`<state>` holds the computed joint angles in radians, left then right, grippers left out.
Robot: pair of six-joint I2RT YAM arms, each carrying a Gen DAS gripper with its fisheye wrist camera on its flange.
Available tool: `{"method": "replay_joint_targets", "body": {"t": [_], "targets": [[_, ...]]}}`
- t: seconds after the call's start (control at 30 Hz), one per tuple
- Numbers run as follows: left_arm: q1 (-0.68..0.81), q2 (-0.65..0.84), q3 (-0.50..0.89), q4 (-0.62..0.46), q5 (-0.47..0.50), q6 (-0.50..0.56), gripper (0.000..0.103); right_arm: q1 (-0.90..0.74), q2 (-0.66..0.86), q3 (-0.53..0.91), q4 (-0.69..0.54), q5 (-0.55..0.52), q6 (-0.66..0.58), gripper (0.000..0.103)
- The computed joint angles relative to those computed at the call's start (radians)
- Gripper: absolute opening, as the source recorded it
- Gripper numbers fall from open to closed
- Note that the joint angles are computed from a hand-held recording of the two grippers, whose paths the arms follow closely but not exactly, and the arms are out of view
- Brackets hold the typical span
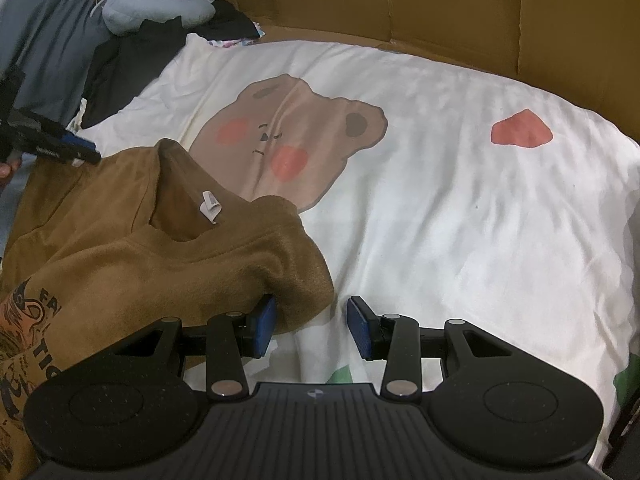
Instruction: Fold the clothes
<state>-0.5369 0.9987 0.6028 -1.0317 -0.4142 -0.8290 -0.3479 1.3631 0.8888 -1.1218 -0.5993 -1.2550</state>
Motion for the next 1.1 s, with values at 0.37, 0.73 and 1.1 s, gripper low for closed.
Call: {"method": "replay_joint_targets", "body": {"t": [0.37,0.73,1.1], "targets": [[-0.030,0.071,-0.017,0.041,0.000,0.013,0.031,0.017,0.008,-0.001,0.022,-0.001,0.017,0.046],[-0.057,0.039,0.030,-0.027,-0.048,0.020,0.007,0.098,-0.007,-0.027,0.085,-0.023,0.035,0.047],[-0.026,-0.147,0.186,-0.479,-0.173,-0.065,0.007,0.208,-0.055,-0.015,0.064,-0.064,0.092,0.046]]}}
